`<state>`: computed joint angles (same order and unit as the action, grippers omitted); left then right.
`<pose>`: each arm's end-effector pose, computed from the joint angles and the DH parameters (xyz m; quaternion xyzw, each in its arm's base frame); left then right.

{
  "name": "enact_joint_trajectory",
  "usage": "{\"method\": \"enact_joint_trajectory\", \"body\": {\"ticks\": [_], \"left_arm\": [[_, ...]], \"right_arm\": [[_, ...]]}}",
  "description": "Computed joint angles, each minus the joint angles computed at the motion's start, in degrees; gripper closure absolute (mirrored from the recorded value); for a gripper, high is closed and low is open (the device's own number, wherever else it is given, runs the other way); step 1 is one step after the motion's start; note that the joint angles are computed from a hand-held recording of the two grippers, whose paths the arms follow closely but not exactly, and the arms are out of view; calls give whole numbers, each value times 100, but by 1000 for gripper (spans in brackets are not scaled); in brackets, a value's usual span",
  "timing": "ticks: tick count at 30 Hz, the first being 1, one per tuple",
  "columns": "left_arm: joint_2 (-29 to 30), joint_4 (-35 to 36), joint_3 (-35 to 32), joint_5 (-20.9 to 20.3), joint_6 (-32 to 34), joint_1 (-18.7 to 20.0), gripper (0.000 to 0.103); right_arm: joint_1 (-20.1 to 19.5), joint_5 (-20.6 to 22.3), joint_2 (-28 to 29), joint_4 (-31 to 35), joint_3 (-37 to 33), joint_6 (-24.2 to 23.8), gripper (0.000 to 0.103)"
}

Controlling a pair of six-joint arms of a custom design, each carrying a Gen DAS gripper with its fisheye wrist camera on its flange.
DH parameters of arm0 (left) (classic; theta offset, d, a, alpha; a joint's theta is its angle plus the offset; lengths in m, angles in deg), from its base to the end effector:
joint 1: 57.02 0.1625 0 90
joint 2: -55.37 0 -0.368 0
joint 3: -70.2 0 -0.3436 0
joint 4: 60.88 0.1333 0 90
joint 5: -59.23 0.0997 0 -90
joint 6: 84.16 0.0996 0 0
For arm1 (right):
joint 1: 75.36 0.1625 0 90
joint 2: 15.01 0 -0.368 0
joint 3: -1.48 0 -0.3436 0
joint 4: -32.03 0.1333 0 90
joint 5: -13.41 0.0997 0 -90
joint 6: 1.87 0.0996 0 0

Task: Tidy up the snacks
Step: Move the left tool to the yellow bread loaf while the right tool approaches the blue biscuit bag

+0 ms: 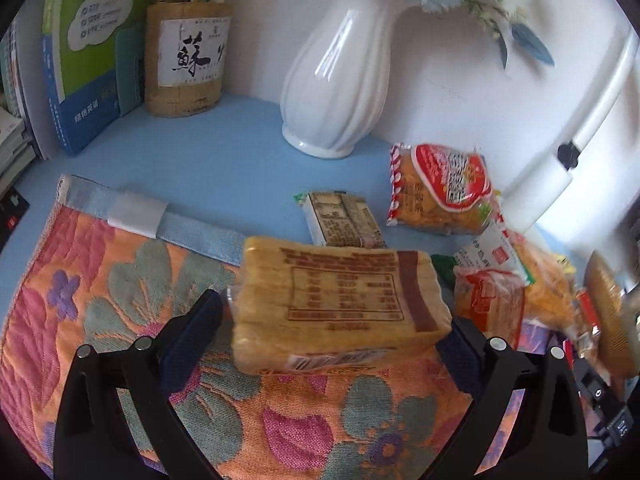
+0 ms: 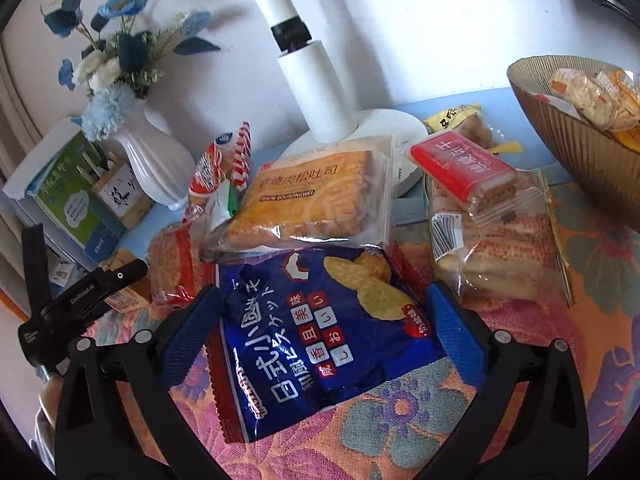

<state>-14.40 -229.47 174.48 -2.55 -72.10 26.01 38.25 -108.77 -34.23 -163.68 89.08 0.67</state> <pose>0.1132 -0.5609 0.3194 0.0584 0.9017 -0.3535 0.2419 0.3156 -0.5217 -0.0424 0.0792 -0.9112 0.3589 0.1862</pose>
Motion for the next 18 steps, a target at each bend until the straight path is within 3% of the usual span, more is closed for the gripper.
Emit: {"method": "enact_joint_trajectory", "body": {"ticks": [4, 6, 9, 11, 14, 16, 18], "left_arm": [[16, -53, 63, 231, 83, -99, 5], [21, -55, 93, 337, 99, -152, 5], [-4, -48, 114, 329, 85, -159, 5], [34, -59, 62, 279, 104, -119, 5], [15, -57, 57, 184, 82, -85, 5], [1, -61, 66, 147, 75, -69, 5], [-2, -62, 68, 132, 73, -61, 5]], "right_arm": [[-53, 501, -252, -991, 714, 204, 3], [-47, 511, -306, -1280, 900, 414, 3], [-270, 1223, -538, -785, 1141, 1162, 3], [-266, 1346, -571, -490, 1119, 1296, 3], [-41, 687, -463, 452, 580, 1201, 3], [-15, 648, -571, 1206, 335, 1313, 3], [108, 520, -686, 1056, 364, 1080, 3]]}}
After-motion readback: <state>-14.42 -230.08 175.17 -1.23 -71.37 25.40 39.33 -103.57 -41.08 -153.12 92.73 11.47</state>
